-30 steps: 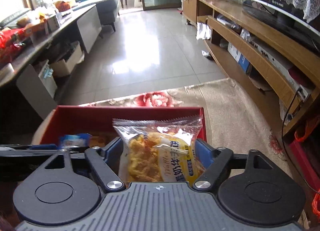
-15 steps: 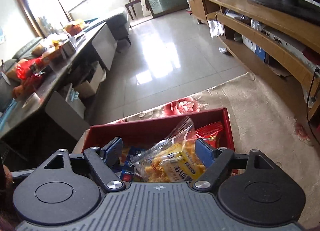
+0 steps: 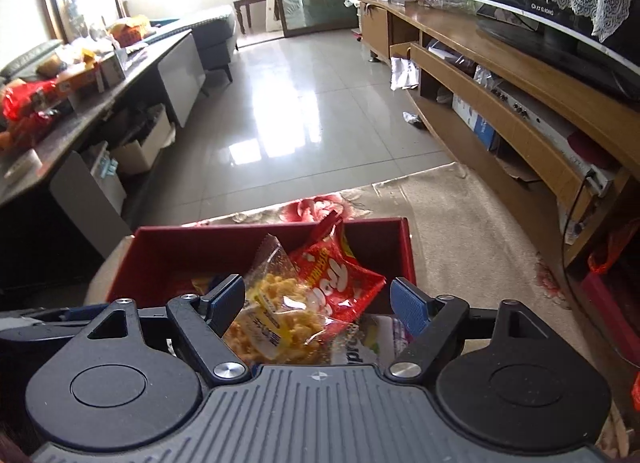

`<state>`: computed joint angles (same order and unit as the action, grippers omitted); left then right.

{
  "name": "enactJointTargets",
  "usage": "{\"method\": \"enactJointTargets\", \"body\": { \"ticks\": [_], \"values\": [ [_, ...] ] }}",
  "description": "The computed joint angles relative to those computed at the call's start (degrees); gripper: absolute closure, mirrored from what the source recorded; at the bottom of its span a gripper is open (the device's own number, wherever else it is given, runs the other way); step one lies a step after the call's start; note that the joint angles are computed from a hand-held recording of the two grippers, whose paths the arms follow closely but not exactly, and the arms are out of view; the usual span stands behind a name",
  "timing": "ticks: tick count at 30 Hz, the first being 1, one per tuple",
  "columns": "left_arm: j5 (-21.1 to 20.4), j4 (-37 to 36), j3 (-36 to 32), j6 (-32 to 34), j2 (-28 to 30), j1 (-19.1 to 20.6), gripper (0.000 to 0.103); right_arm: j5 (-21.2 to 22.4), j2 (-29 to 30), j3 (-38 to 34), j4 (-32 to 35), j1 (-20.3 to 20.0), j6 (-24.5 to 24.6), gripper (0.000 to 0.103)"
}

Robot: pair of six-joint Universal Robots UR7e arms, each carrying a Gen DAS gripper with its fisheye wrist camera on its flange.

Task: Organize snacks
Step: 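Lower both packets into the red box and open both tools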

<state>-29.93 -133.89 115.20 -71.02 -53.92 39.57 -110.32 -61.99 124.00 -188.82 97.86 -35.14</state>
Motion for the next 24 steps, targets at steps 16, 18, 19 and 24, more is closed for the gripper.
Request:
{"method": "enactJointTargets", "body": {
  "ticks": [16, 18, 19, 24],
  "values": [
    [-0.3, 8.5, 1.2, -6.8, 0.5, -3.7, 0.031, -6.2, -1.1, 5.5, -4.8, 0.0, -3.3, 0.016],
    [-0.1, 9.4, 1.3, -7.1, 0.7, -4.3, 0.030, -6.4, -1.5, 6.2, -5.3, -0.1, -3.6, 0.016],
    [0.0, 9.9, 1.4, -7.4, 0.8, -4.7, 0.030, -6.4, -1.8, 6.6, -5.5, -0.2, -3.7, 0.016],
    [-0.4, 10.3, 2.0, -8.4, 0.6, -5.6, 0.027, -5.8, -3.4, 7.6, -5.6, -0.6, -3.4, 0.015]
  ]
}}
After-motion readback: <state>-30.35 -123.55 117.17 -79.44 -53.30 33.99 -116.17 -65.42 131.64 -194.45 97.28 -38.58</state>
